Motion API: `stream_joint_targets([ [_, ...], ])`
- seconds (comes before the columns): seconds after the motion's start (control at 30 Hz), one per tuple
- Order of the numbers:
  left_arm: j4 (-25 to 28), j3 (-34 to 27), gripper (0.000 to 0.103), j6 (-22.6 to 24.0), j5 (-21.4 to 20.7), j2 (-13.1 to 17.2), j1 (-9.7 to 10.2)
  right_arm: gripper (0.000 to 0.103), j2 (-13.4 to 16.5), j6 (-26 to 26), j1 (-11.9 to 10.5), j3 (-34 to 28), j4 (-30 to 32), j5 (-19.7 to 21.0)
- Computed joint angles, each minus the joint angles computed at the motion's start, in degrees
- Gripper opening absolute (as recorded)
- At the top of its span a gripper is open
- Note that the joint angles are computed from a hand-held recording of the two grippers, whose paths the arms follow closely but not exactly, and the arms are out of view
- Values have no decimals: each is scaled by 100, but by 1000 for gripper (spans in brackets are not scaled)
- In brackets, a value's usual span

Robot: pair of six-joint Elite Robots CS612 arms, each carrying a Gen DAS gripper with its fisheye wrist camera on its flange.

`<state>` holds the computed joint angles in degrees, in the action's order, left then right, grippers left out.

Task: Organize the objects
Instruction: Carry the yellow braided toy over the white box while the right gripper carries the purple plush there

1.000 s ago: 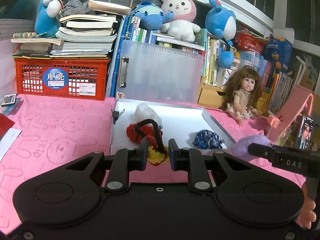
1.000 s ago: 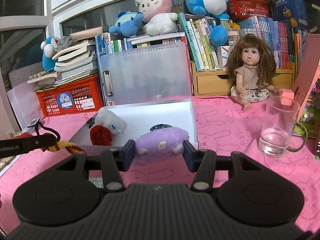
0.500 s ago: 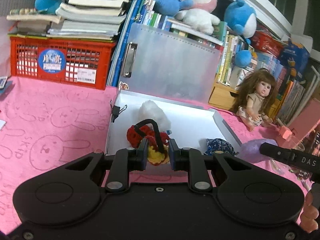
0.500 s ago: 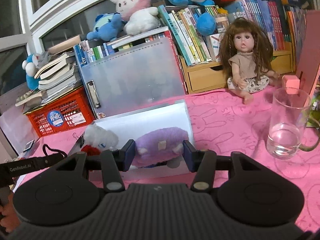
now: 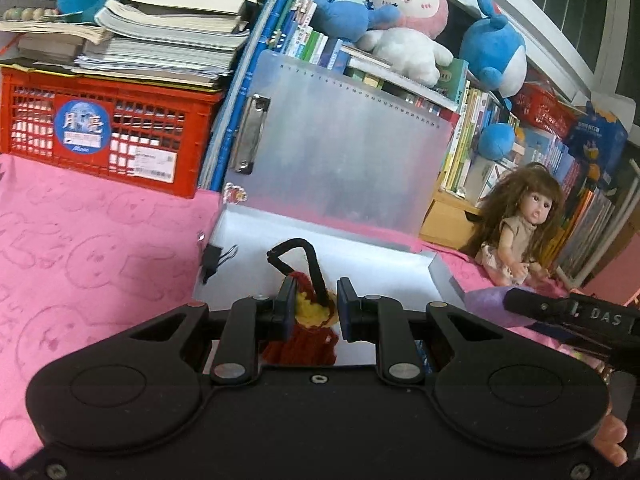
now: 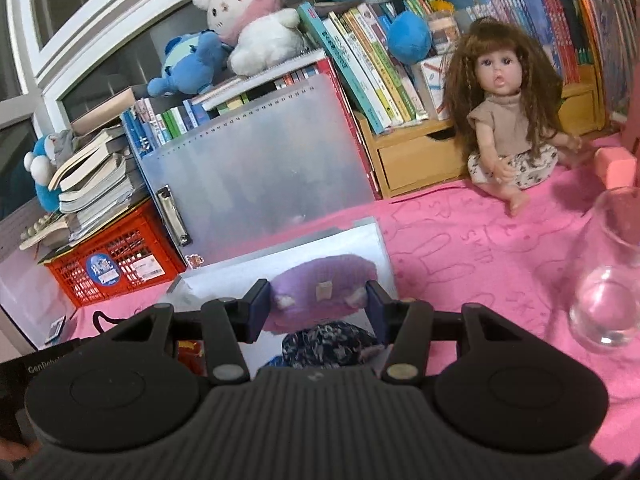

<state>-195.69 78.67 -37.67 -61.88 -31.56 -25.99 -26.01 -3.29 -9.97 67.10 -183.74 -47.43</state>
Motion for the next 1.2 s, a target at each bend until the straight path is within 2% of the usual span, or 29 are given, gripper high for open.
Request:
stream_joint_targets([
  [0.27,-264,-732,20,573,-194,321,137,54,169,-215,165,-385,272,-227],
  [0.4,155,-1163,20,683,-178,518,193,54,263,-275,218,-550,365,-306],
  [0.53,628,-1420,20,440,-214,661,249,54,360,-294,254,-702,568,-412],
  [0.73,908,-1453,20,289,-188,739,286,54,483,-245,265,-879,799,-448],
  [1.2,881,-1366,20,325,-201,730,289,55,522,-371,268,-926,1022,-499],
])
